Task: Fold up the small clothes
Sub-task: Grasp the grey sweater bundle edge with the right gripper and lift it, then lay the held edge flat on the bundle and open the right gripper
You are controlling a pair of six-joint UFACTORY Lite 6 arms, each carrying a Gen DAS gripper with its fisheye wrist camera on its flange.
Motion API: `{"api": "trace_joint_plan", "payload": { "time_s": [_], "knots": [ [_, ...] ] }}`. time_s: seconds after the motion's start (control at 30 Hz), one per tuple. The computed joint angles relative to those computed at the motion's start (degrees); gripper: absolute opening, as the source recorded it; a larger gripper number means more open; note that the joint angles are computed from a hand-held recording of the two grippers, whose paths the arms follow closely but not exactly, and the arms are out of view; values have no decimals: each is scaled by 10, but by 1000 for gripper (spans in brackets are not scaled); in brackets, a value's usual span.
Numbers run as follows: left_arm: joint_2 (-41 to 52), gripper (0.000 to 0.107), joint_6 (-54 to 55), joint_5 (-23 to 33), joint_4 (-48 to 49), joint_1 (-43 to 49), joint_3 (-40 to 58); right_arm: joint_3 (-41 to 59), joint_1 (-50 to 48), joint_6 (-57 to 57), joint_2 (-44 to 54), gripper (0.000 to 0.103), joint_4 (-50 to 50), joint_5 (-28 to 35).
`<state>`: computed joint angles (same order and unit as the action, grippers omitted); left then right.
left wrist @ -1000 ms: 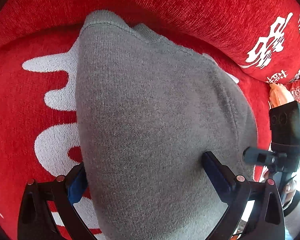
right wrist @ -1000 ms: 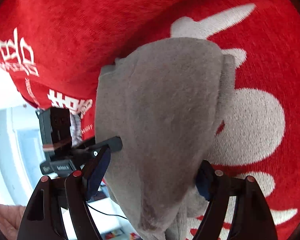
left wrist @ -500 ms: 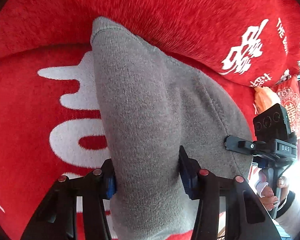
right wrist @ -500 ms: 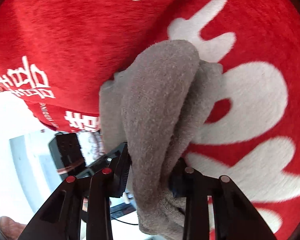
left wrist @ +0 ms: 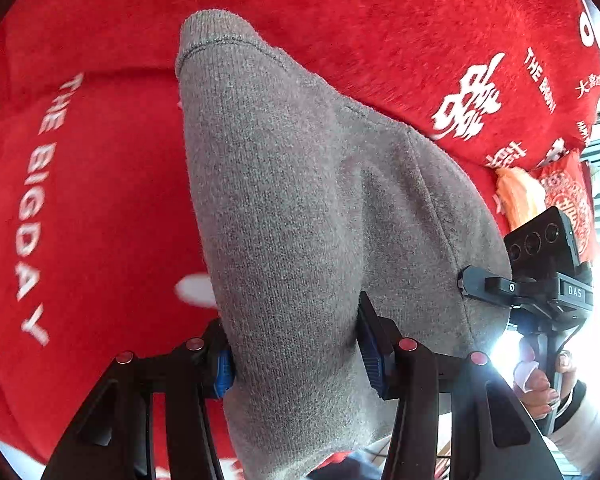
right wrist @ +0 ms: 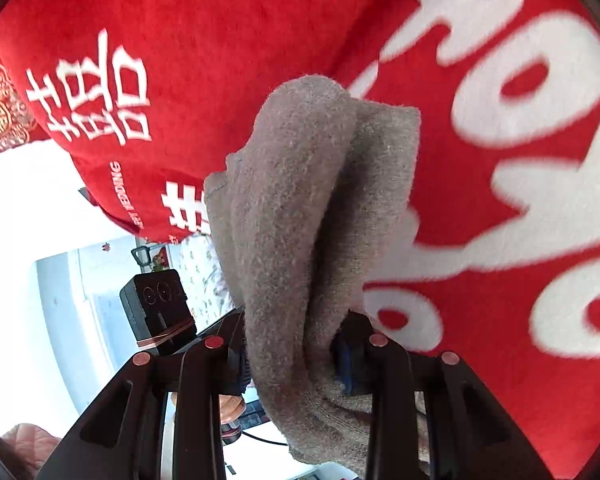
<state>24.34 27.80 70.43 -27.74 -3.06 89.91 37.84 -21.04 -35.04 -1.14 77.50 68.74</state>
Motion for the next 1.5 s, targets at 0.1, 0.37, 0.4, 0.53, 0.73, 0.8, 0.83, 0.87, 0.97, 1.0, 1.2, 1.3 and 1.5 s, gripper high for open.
{"api": "trace_joint_plan", "payload": {
  "time_s": [0.1,0.37,0.4,0.53,0.73,0.8,0.83,0.87,0.97,1.0,1.2,1.3,1.5],
  "knots": [
    [-26,52,34,-15,28,38,-62,-55,69,-6,-20,36,59,-38],
    [-36,54,60,-59,59,99,-133,-100,174,4,-41,39,110,-163],
    [-44,54,62,-62,60,103,-129,-93,170,24,-49,45,77,-177],
    [-54,54,72,-84,71,130,-105,-56,141,86,-49,41,-26,-204],
    [-5,54,32,-127,99,128,-65,20,203,168,-73,22,-155,-242],
    [-15,62,19,-180,123,95,-96,37,243,237,-88,22,-238,-271],
    [-18,68,14,-199,138,88,-108,32,256,278,-93,22,-292,-283],
    [-19,76,2,-233,156,74,-124,37,270,319,-80,22,-343,-295],
    [-5,79,-13,-254,170,58,-123,8,255,317,-66,22,-383,-308],
    [-7,79,-18,-253,175,58,-120,2,246,304,-67,22,-373,-308],
    [-58,79,-25,-238,203,66,-140,12,262,433,-132,22,-513,-266],
    [-103,79,3,-207,201,82,-167,2,254,442,-184,21,-493,-233],
    [-212,79,30,-168,216,112,-269,-15,334,507,-284,20,-474,-190]
  ]
}}
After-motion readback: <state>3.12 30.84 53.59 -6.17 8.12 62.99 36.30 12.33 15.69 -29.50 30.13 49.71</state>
